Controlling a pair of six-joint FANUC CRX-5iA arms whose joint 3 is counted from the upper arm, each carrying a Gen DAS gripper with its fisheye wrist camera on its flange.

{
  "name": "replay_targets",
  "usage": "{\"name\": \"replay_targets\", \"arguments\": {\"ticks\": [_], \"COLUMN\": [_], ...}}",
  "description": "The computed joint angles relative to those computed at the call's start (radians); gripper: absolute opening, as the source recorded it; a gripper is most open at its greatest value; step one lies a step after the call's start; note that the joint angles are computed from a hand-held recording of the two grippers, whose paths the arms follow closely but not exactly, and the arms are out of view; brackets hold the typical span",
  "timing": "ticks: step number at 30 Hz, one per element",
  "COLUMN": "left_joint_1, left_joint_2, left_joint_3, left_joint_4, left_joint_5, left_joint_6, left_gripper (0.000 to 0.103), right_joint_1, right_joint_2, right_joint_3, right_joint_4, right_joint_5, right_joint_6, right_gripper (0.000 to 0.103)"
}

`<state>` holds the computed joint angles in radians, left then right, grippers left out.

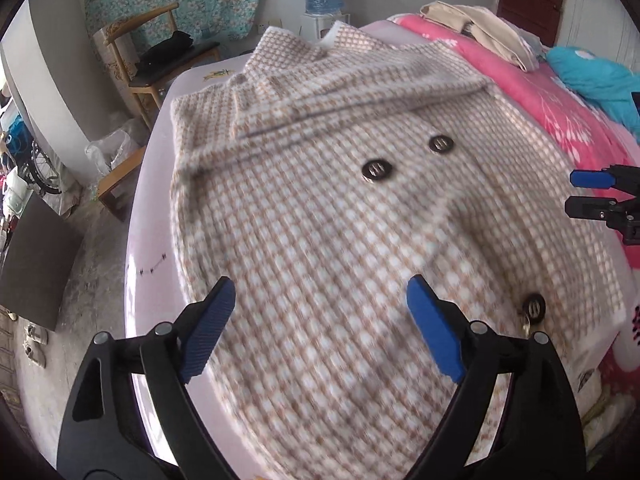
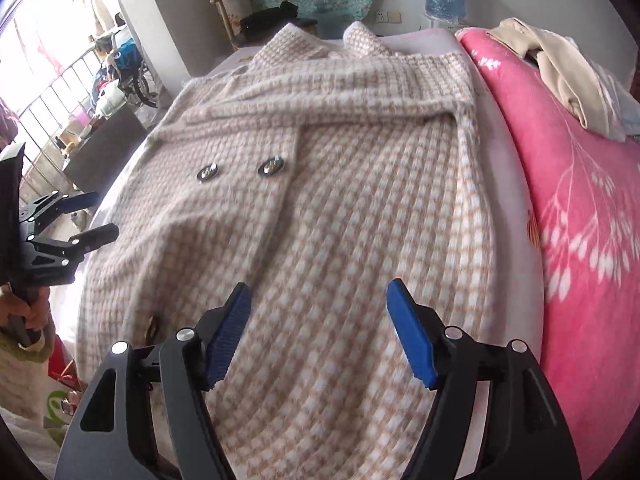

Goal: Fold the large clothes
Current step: 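Open the left tool and withdraw both tools from the coat, then move both open tools to the fuzzy white hem of the coat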

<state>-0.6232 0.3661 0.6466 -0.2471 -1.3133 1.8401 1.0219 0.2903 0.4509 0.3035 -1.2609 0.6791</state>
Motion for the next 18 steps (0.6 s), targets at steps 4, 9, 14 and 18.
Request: {"name": "replay_targets", "arguments": {"ticks": [4, 9, 14, 18], "left_joint_1": [-0.065, -0.125, -0.113, -0.104], "left_joint_2": [-0.023, -0.04, -0.066, -0.089], "left_joint_3": [-0.071, -0.11, -0.154, -0.188], "left_joint_4": [-0.035, -0.138, -0.112, -0.084], "left_joint_5": [-0.021, -0.021, -0.008, -0.003], "left_joint_6": [0.083, 0.209, 0.272, 0.301], "left_gripper": [0.085, 0.091, 0.093, 0.095], "right_joint_1": [0.057, 0.129, 0.179, 0.21], "right_joint_2": [-0.053, -0.084, -0.152, -0.2], "right_joint_3": [-0.12, -0.224, -0.321, -0.375], "right_joint_4": [0.025, 0.119, 0.151, 0.169], "right_joint_5": [0.003, -0.039, -0.032, -0.023], "right_joint_6": [-0.117, -0.19, -0.257, -0.308], "right_gripper": [0.069, 0.073, 0.076, 0.076]}}
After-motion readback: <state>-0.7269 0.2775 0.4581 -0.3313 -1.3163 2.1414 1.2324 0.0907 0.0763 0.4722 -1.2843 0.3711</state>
